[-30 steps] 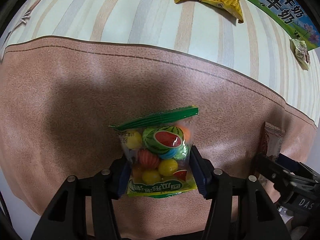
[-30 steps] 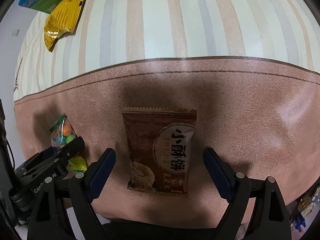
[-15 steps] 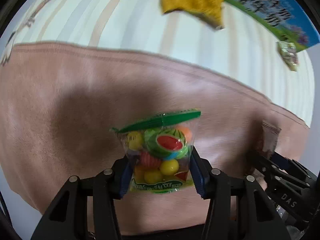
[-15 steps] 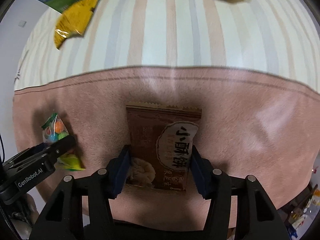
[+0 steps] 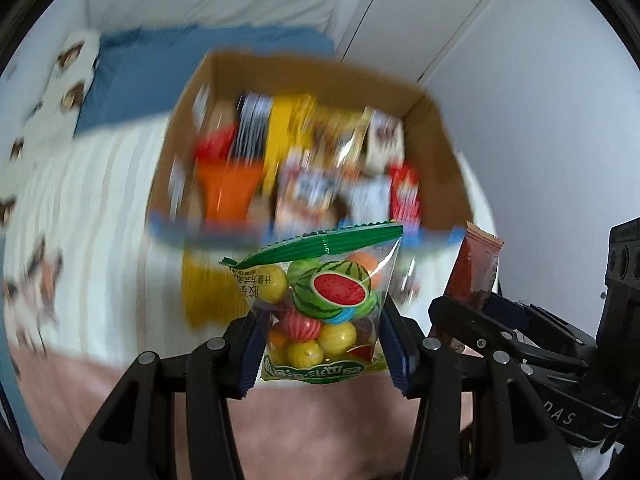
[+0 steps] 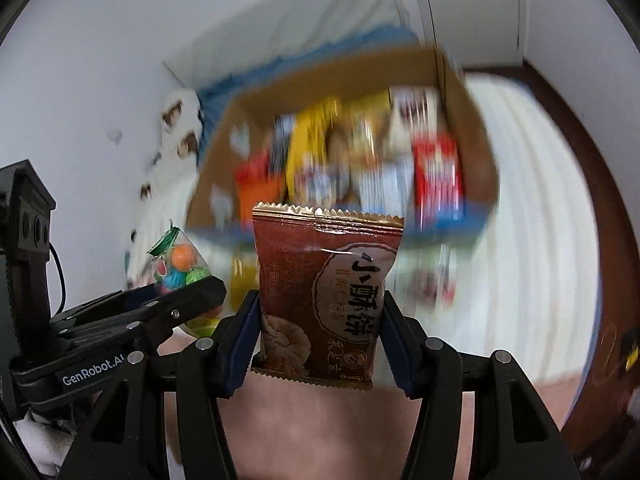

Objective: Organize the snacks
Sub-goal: 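Carry both packets into the box and open both tools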

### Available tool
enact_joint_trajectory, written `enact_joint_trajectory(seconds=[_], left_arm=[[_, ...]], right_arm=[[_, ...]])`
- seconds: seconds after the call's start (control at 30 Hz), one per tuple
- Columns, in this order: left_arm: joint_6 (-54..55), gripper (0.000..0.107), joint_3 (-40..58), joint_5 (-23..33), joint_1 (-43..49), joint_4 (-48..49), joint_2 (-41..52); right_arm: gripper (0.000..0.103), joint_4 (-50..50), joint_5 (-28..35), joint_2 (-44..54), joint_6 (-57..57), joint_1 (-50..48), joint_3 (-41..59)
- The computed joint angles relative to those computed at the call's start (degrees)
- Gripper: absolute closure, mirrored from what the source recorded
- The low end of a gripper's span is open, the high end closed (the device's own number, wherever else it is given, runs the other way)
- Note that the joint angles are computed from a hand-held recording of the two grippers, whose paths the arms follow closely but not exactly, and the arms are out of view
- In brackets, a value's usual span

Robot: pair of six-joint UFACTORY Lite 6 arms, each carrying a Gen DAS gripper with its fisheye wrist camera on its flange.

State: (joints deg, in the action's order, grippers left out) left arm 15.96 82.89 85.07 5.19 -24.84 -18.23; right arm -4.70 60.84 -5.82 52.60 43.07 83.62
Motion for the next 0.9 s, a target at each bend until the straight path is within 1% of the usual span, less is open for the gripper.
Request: enact_joint_trajectory(seconds=[0.07,0.13,0.2,0.23,0.27,0.3,0.37,0.47,0.57,0.6,0.63,0.67,0.7,0.73,0.77,0.87,0.9], left_arm=[[-2.83,0.058,8.79,-1.77,-4.13,1.77,8.55],[-3.51,0.058,15.47,-1.33,-5.50,2.09,16.77],[-4.66,0.058,20.33,-2.02,-6.84,2.49,24.27],[-5.59,0.058,23.01,-1.97,-8.08,3.63,27.97],[-6.11,0.058,24.14,-2.15,-8.20,3.90,30.62],[-6.23,0.058,22.93,-2.99,-8.32,3.87,32.06],[-6.96,0.058,23.17,-3.34,-8.90,4.51,34.99],[-7.08,0.058,22.26,-3.68,-9.28,4.53,37.57],[-6.28,0.058,20.26,-3.72,-8.87,3.41,39.45],[-6.06,0.058,18.37,-3.89,-8.80,3.35,39.14],[-6.07,0.058,17.32,-4.20,-8.72,3.38,39.03],[-6.37,0.054,15.83,-4.82,-8.63,3.93,38.40],[-6.38,0.043,15.06,-5.31,-8.43,3.92,37.90],[-6.30,0.033,14.48,-5.81,-8.38,4.20,37.38],[-6.20,0.016,14.37,-6.22,-8.69,5.10,36.90],[-5.44,0.013,14.99,-6.33,-8.93,6.14,35.61],[-5.45,0.011,16.14,-5.34,-8.92,6.37,35.87]], right_arm=[[0.043,0.49,1.44,6.85,-6.43,-5.42,8.99],[0.043,2.99,2.89,13.91,-12.43,-10.64,17.04],[0.043,6.08,2.52,18.75,-17.53,-14.86,20.99],[0.043,5.96,2.89,21.30,-18.06,-15.25,23.61],[0.043,5.80,2.59,22.89,-19.45,-16.19,23.84],[0.043,5.98,2.90,25.11,-20.22,-16.86,25.83],[0.043,7.29,0.98,27.95,-21.77,-18.21,25.08],[0.043,9.13,-2.49,27.86,-23.42,-18.96,19.35],[0.043,15.56,-3.58,29.27,-28.48,-20.44,15.79],[0.043,16.28,-3.56,29.65,-29.03,-20.55,14.82],[0.039,16.11,-3.12,30.43,-28.40,-20.56,14.70],[0.033,16.28,-3.04,30.73,-28.62,-20.71,14.15],[0.014,15.95,-3.00,30.67,-28.15,-20.90,13.66],[0.012,16.23,-3.19,30.44,-28.24,-21.26,13.19],[0.012,17.10,-3.33,30.23,-28.74,-21.73,13.03],[0.010,16.53,-2.09,30.50,-27.90,-21.94,15.09],[0.007,15.66,-1.17,31.20,-27.53,-21.65,16.62]])
